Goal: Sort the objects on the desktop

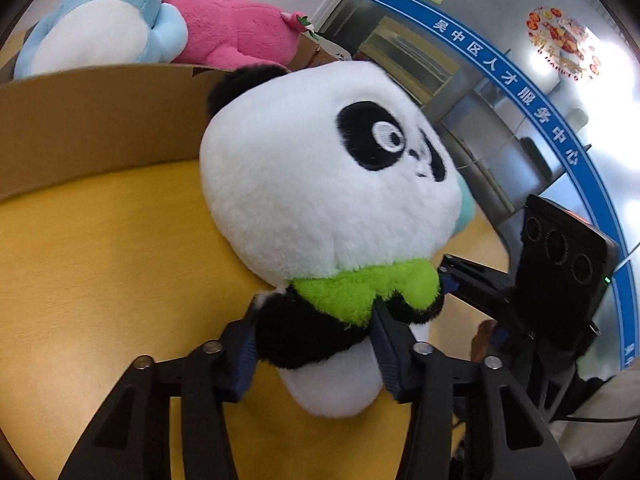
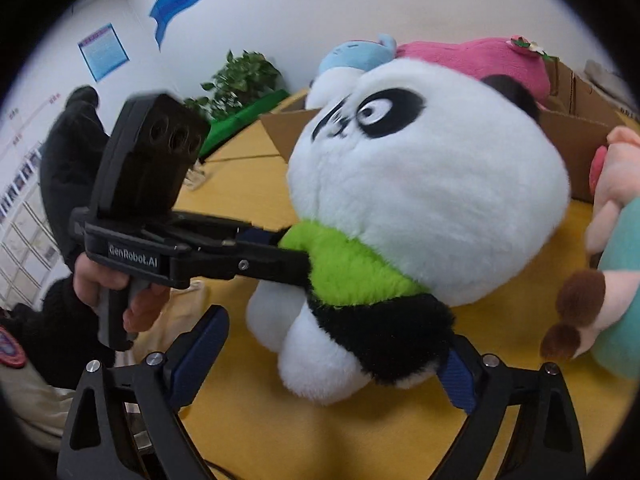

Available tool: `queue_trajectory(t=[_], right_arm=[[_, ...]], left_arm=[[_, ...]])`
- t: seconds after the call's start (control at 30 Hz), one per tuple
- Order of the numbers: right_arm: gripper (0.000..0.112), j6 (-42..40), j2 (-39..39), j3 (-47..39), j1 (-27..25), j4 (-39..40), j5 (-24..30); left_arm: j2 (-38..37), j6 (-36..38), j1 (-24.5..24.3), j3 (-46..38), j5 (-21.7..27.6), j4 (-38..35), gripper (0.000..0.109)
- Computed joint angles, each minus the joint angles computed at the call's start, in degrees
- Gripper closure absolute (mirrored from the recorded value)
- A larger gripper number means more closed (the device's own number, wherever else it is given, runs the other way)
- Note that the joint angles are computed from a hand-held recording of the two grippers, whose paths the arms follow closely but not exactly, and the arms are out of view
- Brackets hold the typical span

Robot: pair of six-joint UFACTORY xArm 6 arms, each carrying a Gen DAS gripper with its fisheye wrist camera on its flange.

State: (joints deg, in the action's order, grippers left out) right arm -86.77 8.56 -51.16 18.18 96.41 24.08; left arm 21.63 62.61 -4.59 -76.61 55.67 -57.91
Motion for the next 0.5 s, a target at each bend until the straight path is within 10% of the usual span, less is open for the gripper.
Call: queue_trajectory(t=[0.23, 0.37, 0.5], right_arm=[[0.016, 4.66, -4.62, 4.57, -3.05, -7.55, 7.67], [0.011, 7.28, -3.57, 2.48, -4.62, -5.05, 5.33], [0.011, 9.49, -0.45, -2.09, -5.26, -1.91, 4.17]], left_arm=[[-14.49, 1.9, 3.92, 15.15, 0.49, -1.52, 0.058], [-13.67, -0.23, 6.39, 14.67, -2.38, -6.99, 0.01], [-6.51, -3.28, 6.5, 7.22, -2.98, -7.34, 0.007]])
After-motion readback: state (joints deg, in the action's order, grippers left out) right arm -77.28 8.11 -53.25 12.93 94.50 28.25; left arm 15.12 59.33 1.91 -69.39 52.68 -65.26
